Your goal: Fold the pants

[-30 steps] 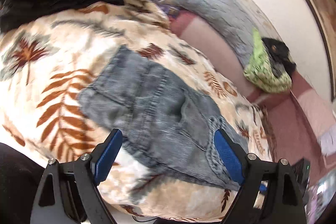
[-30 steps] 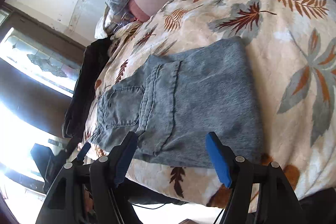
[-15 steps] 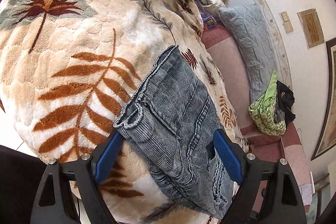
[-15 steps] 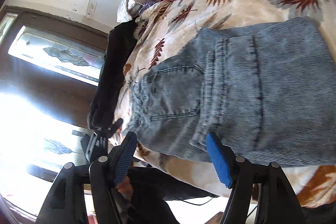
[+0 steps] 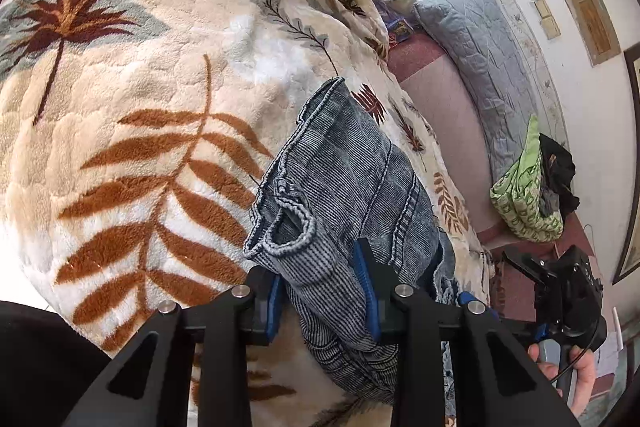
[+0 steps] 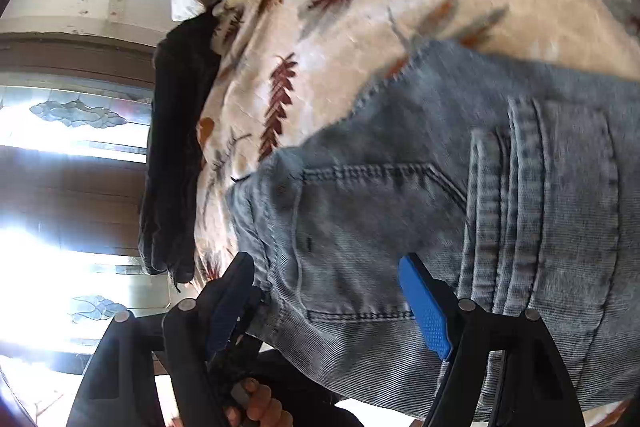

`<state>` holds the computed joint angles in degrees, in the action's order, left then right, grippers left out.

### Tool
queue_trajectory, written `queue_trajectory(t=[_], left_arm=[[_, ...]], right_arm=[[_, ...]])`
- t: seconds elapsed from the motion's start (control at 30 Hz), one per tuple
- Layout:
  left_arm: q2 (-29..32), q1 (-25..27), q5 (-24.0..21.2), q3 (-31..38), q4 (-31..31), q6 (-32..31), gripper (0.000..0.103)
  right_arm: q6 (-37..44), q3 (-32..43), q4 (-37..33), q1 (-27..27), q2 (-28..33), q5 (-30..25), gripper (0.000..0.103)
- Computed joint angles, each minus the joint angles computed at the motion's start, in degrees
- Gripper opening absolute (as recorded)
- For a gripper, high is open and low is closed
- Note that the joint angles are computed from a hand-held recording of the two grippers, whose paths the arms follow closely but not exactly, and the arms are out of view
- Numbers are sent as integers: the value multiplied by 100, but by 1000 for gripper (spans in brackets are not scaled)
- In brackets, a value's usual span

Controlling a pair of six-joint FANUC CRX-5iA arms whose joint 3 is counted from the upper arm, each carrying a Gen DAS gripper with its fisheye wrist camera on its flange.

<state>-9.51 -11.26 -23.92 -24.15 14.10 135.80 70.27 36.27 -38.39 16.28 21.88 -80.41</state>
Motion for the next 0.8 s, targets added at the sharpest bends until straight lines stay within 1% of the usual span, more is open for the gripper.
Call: queue_trajectory(t=[0.03, 0.07, 0.1, 0.13, 0.2, 0.27, 0.33, 0.4, 0.43, 0.47, 0.53, 0.57, 0.6, 0.67, 0.7, 0.73, 0.77, 0.8], left_arm=[[13, 0, -58, 46, -68, 33, 31], [26, 1, -88, 70, -70, 16, 30], [40, 5, -115, 85, -43, -43, 28], [47, 1, -202, 146, -166, 17, 27], [76, -36, -347, 293, -442, 174, 26], [116, -60, -446, 405, -604, 250, 25], [121, -72, -485, 447, -688, 277, 24], [134, -73, -512, 467, -708, 275, 24], [132, -85, -537, 482, -760, 296, 24], [135, -105, -590, 532, -877, 369, 23], [162, -161, -701, 653, -1121, 526, 23], [182, -185, -751, 709, -1218, 605, 23], [199, -207, -792, 757, -1305, 677, 23], [246, -285, -925, 903, -1584, 895, 23], [285, -334, -998, 993, -1724, 1003, 23], [321, -379, -1075, 1078, -1854, 1086, 22], [350, -438, -1181, 1176, -2037, 1204, 22], [362, -481, -1246, 1240, -2155, 1263, 21]], right_arm=[[-80, 0, 334, 134, 77, 56, 84], [-218, 133, 634, 263, 311, -161, 86], [-221, 139, 648, 291, 477, -323, 86], [-118, 78, 744, 333, 443, -186, 88], [-257, 310, 929, 446, 472, -369, 89], [-287, 492, 707, 403, 498, -509, 89], [-190, 443, 863, 503, 431, -410, 89], [-228, 378, 1039, 637, 526, -443, 89], [-168, 285, 1063, 658, 531, -355, 90], [-122, 206, 1074, 664, 472, -267, 91], [-203, 361, 1102, 674, 472, -444, 92], [-214, 391, 933, 605, 443, -490, 92], [-188, 360, 809, 558, 390, -430, 92], [-129, 141, 897, 576, 259, -215, 92], [-157, 69, 963, 589, 291, -251, 92], [-61, 84, 900, 598, 410, -273, 93], [169, 79, 851, 596, 411, -243, 96], [187, 169, 804, 575, 417, -330, 99]])
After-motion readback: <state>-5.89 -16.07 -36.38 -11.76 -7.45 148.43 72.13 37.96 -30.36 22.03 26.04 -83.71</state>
